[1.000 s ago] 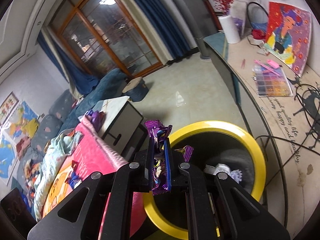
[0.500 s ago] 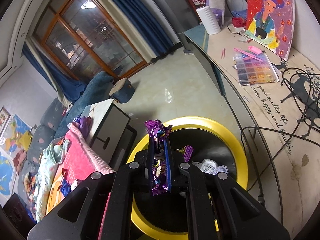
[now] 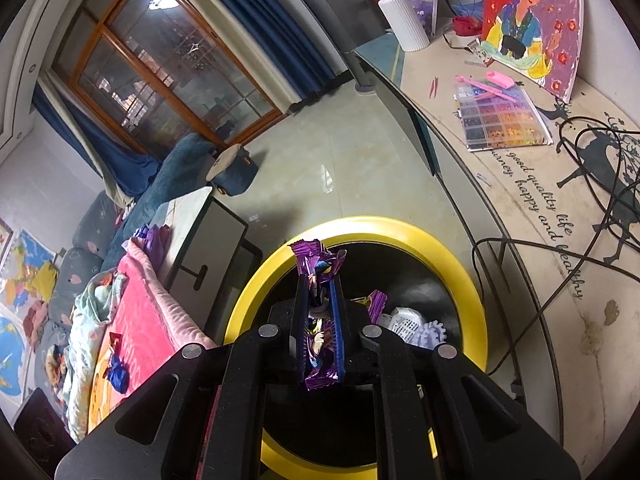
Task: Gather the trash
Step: 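Carry the striped wrapper and purple wrappers over the yellow bin, then open the left tool over the bin while the right tool lowers purple wrappers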
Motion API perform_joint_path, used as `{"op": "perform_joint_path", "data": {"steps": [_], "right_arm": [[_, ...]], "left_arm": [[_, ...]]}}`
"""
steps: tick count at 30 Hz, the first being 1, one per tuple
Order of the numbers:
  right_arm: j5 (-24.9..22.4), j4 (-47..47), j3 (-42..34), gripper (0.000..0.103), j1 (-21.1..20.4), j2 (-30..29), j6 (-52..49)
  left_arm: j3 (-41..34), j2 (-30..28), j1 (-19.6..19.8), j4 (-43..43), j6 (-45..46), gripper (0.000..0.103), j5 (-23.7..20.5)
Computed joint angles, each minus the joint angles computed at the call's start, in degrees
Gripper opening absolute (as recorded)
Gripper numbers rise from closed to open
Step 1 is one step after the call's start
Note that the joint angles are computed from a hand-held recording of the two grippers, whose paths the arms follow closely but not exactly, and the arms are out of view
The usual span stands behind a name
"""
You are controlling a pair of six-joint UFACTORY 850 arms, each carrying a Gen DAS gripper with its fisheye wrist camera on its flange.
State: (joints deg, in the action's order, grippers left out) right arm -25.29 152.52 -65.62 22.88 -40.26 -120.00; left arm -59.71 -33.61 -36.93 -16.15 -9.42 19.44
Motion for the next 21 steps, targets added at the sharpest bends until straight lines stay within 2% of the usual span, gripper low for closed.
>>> {"op": "perform_joint_path", "data": {"steps": [5,6,9,10,11,14,16,19,21], "right_arm": [[-0.2,-3.0,-0.5,0.012,-0.4,-0.6,3.5],[-0.3,-3.4,-0.6,0.014,-0.5,-0.7,3.9],[-0.3,-2.6,-0.5,0.027,-0.5,-0.7,3.7],[-0.4,-2.7,-0.5,0.028,-0.5,-0.7,3.7],[-0.3,-2.8,-0.5,0.029,-0.5,-0.7,3.8],[-0.3,-2.0,-0.3,0.035,-0.4,-0.5,3.3],[-0.1,-0.7,-0.1,0.045,-0.2,-0.3,2.2],[0.0,-0.1,0.0,0.046,-0.1,-0.1,1.6],[0.3,1.0,0.2,0.048,0.0,0.1,0.5]], "left_arm": [[-0.9,-1.0,0.8,2.9,-3.0,0.015,-0.7],[-1.1,-1.2,0.9,3.1,-3.5,0.019,-0.9],[-1.1,-1.4,1.1,2.3,-3.4,0.034,-0.7],[-1.0,-1.3,1.1,2.0,-3.3,0.042,-0.5],[-0.9,-1.3,1.0,1.4,-3.0,0.045,-0.5],[-0.3,-0.8,1.1,-0.1,-2.8,0.072,0.0],[0.3,-0.3,1.1,-0.9,-2.5,0.080,0.6],[0.8,0.3,1.2,-2.6,-1.7,0.092,1.1],[1.5,0.9,1.4,-3.0,-2.0,0.092,1.5]]}}
